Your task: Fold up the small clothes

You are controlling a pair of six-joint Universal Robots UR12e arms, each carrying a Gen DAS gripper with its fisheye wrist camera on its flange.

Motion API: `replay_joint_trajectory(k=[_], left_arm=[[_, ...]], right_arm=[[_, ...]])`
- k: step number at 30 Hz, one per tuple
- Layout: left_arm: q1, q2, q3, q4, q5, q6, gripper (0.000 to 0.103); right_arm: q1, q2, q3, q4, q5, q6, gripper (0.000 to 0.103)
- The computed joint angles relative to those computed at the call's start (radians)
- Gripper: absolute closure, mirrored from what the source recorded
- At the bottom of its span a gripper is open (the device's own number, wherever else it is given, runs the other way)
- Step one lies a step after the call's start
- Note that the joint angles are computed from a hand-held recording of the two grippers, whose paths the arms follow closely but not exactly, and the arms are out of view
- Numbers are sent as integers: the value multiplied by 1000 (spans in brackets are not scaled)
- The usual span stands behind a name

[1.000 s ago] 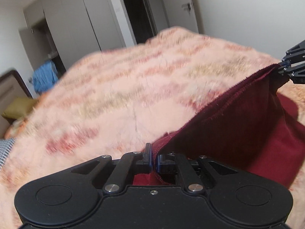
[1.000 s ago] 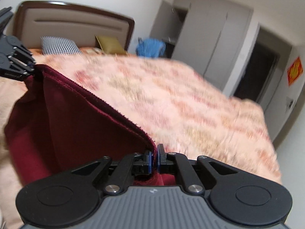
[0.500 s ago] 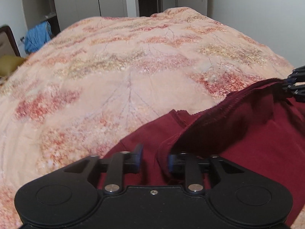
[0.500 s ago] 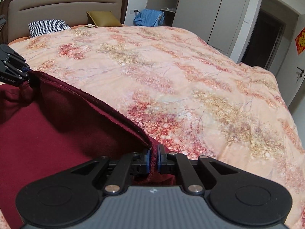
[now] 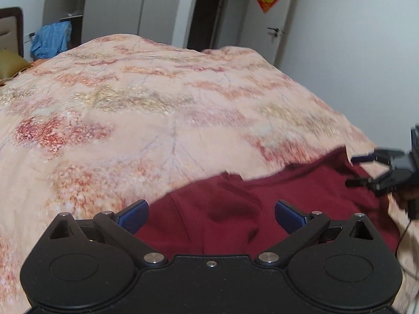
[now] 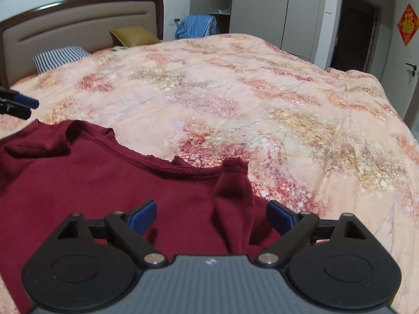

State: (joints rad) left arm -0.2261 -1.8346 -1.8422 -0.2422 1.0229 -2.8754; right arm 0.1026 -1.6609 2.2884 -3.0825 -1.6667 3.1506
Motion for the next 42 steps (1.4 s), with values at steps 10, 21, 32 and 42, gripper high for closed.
replay_joint_trajectory(k=[10,21,32,42], left_arm=[[-59,16,-67,56,143,186,43],[-56,-3,-48,168,250,-131,98],[-16,-68,2,102,176,-482,94],[-10,-47,-16,116,194,-489,50]], right_arm=[[20,-16,58,-95,-78,42,18],[32,32,42,-206,-140,85,94],[40,92,-7,-193,-226,131,96],[24,74,16,-185,-204,159,85]])
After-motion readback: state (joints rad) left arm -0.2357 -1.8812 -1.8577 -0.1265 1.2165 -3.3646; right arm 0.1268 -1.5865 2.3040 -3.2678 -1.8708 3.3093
